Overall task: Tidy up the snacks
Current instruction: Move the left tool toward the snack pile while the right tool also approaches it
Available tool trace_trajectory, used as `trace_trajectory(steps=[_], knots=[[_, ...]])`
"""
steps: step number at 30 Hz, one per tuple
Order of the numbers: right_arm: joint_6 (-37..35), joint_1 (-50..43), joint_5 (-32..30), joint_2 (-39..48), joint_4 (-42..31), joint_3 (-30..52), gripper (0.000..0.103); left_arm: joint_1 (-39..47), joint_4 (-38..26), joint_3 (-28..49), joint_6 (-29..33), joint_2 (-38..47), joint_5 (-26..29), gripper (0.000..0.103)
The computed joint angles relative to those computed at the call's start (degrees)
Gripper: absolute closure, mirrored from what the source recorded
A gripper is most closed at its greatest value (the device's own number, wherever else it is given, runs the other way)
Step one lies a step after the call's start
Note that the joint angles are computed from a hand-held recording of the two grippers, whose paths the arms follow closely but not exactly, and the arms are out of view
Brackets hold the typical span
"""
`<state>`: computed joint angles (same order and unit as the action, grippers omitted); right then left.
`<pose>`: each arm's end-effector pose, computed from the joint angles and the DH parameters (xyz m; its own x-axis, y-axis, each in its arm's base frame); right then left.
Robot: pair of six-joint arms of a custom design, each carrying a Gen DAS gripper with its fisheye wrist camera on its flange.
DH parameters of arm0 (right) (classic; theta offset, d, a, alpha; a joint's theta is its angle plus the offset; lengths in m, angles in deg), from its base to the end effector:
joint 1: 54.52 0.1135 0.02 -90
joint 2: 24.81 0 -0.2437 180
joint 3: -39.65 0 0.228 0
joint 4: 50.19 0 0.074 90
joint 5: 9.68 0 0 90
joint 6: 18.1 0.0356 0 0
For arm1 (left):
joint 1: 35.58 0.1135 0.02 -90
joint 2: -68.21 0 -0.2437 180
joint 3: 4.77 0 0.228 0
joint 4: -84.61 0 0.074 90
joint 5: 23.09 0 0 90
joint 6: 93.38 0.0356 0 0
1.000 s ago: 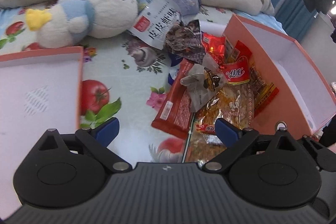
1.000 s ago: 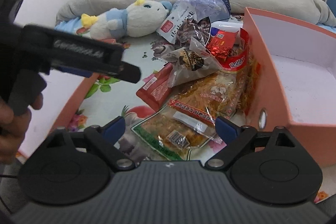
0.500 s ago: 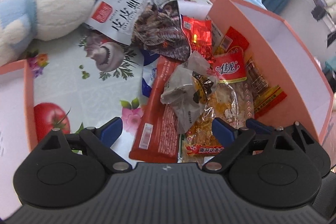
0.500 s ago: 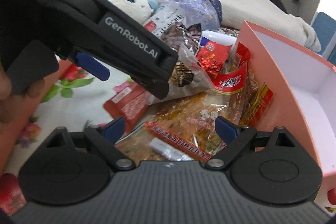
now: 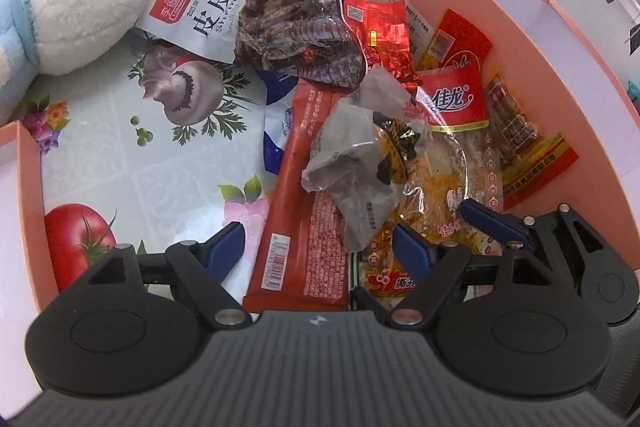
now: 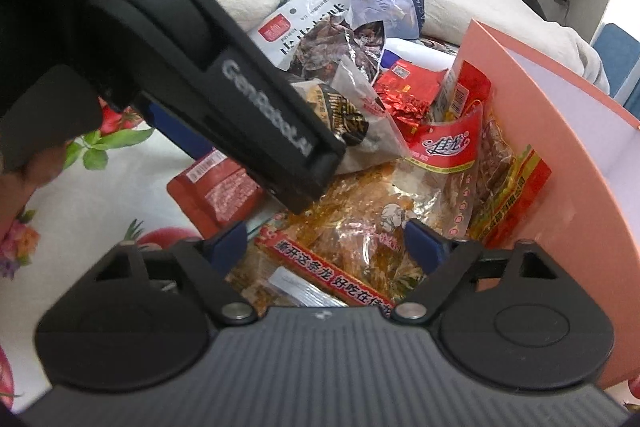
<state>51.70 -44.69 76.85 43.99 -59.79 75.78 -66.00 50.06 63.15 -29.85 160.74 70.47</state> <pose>0.2015 0.0371 0.1440 -0.5479 -0.4447 -0.7085 -0.4302 0.8762 -0.2173 0.2526 -0.1509 0.1680 -0.9003 0.0127 -0.4351 0.1469 0.9498 -0.2762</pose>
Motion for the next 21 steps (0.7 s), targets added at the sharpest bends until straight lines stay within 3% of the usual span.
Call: trace_trajectory(steps=[4, 8, 21], knots=[[-0.43, -0.02, -0.14, -0.30, -1.56, 0.61, 0.033, -0.62, 0.67, -0.31, -1.07, 0.07, -1.91, 0.028], [-1.47, -0.75, -1.73, -1.13, -3.48, 1.12, 0.044, -2.82, -0.81, -0.03, -2.04, -0.10, -7.46, 0.050], [-6.22, -6.73, -10.39, -8.75, -15.44, 2.84, 0.052, -5.77, -3.80, -6.79, -9.43, -8.88, -11.31, 0.057]])
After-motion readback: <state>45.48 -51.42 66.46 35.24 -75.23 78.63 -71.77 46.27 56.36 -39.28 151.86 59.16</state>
